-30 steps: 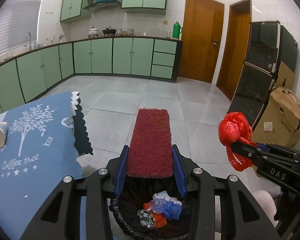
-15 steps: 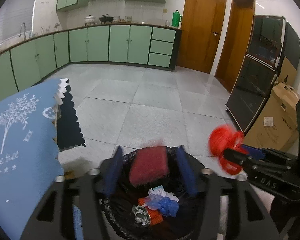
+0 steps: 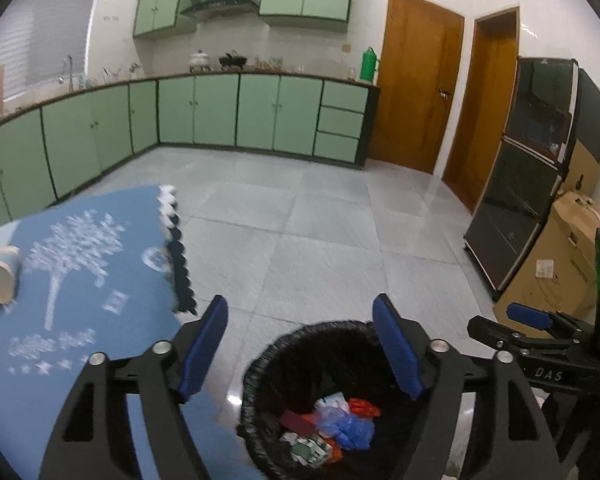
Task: Collect trash
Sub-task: 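Move both open tools back toward the red cup and white paper cup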
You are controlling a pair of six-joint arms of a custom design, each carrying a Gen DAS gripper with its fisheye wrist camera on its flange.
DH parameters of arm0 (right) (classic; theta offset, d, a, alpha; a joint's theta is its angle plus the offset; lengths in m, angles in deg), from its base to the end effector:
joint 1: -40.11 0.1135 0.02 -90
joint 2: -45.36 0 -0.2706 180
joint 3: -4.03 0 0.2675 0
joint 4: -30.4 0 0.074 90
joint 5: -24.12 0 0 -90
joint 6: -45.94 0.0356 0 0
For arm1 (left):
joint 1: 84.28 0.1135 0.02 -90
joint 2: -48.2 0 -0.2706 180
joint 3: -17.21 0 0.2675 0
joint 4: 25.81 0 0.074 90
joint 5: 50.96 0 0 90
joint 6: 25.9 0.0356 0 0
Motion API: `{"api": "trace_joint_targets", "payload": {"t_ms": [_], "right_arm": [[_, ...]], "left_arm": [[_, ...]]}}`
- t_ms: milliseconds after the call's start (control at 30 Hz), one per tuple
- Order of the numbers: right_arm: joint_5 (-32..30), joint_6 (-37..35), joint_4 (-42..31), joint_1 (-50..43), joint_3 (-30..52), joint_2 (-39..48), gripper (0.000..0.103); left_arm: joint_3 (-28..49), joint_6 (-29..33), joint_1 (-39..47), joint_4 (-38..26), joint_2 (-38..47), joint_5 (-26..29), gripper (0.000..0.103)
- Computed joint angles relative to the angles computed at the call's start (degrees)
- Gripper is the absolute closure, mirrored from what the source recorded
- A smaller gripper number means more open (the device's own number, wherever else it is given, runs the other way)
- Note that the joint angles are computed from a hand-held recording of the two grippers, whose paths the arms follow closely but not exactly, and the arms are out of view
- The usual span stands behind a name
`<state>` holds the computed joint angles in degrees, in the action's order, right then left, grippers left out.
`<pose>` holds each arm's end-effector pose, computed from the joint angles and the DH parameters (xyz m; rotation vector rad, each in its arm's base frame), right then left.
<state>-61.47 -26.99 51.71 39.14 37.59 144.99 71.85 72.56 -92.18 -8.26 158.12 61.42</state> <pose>0.2514 -0.0070 0.0587 0.4055 2.3143 0.0475 0.3439 -0.0614 0.0826 0.5231 2.1418 -0.4288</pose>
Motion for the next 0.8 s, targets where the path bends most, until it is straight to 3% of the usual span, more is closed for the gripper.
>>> {"api": "trace_joint_targets", "payload": {"t_ms": [133, 467, 800], "right_arm": [[0.6, 1.7, -4.3, 3.7, 1.9, -4.1, 0.009], [6.2, 3.3, -9.9, 17.4, 12.0, -2.2, 0.009], [8.0, 3.2, -13.7, 29.4, 29.5, 9.9, 0.009]], "left_arm": [[-0.9, 0.7, 4.6, -0.6, -2.9, 1.7, 0.013], [1.9, 4.1, 19.6, -3.3, -4.6, 5.9, 0.01], [9.6, 6.9, 33.2, -4.2, 1.4, 6.2, 0.01]]}}
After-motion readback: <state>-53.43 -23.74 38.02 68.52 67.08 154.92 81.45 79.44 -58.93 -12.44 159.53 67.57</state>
